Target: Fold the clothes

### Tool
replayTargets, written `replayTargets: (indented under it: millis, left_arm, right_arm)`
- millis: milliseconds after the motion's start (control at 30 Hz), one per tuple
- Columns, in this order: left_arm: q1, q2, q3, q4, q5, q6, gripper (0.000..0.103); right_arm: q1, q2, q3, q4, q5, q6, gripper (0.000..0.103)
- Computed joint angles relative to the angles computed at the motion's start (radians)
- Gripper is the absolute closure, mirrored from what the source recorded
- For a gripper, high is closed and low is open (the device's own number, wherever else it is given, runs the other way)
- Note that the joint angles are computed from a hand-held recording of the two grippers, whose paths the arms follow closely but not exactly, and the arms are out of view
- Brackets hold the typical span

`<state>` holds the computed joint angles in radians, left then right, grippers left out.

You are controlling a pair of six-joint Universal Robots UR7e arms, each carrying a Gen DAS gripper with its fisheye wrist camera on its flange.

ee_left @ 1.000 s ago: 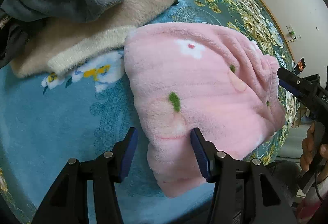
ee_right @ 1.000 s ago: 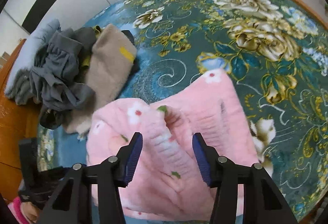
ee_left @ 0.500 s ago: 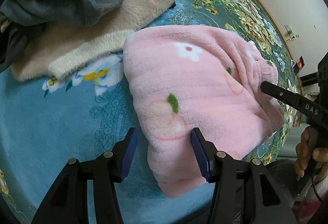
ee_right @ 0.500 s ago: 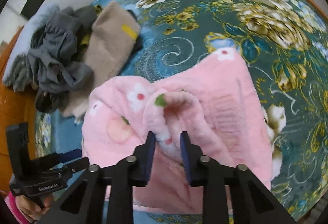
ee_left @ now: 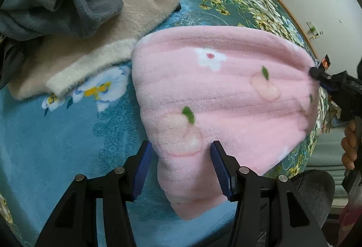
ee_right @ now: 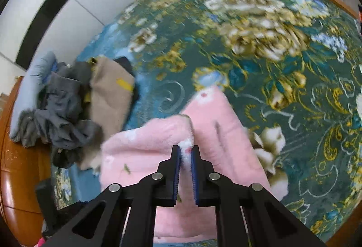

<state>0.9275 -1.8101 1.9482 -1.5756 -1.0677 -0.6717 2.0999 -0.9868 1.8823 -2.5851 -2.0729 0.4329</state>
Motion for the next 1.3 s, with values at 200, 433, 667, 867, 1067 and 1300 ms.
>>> replayTargets:
  millis: [200,433,667,867,1067,1300]
  left_arm:
    - [0.019,-0.001,0.001,0.003,-0.012,-0.004,0.048]
    - [0.040,0.010,0.003,-0.010,-0.023,-0.007,0.048]
    - [0.047,0.018,0.008,-0.012,-0.029,-0.019,0.047]
    - [0.045,0.019,0.011,-0.011,-0.030,-0.029,0.047]
    - [0.046,0.018,0.016,-0.018,-0.032,-0.030,0.047]
    - [0.041,0.006,0.036,-0.105,-0.095,0.054,0.047]
  right_arm:
    - [-0.041,0.012,-0.002,0.067,0.034,0.019,0.088]
    - [-0.064,-0.085,0.081,0.011,0.118,0.034,0.046]
    - [-0.125,-0.079,0.106,0.082,0.229,0.032,0.037]
    - [-0.148,-0.026,0.060,0.156,0.269,0.037,0.029]
    - [-0.093,-0.022,0.042,0.130,0.194,0.032,0.060]
    - [-0.081,-0.099,0.051,0.043,0.261,-0.028,0.071]
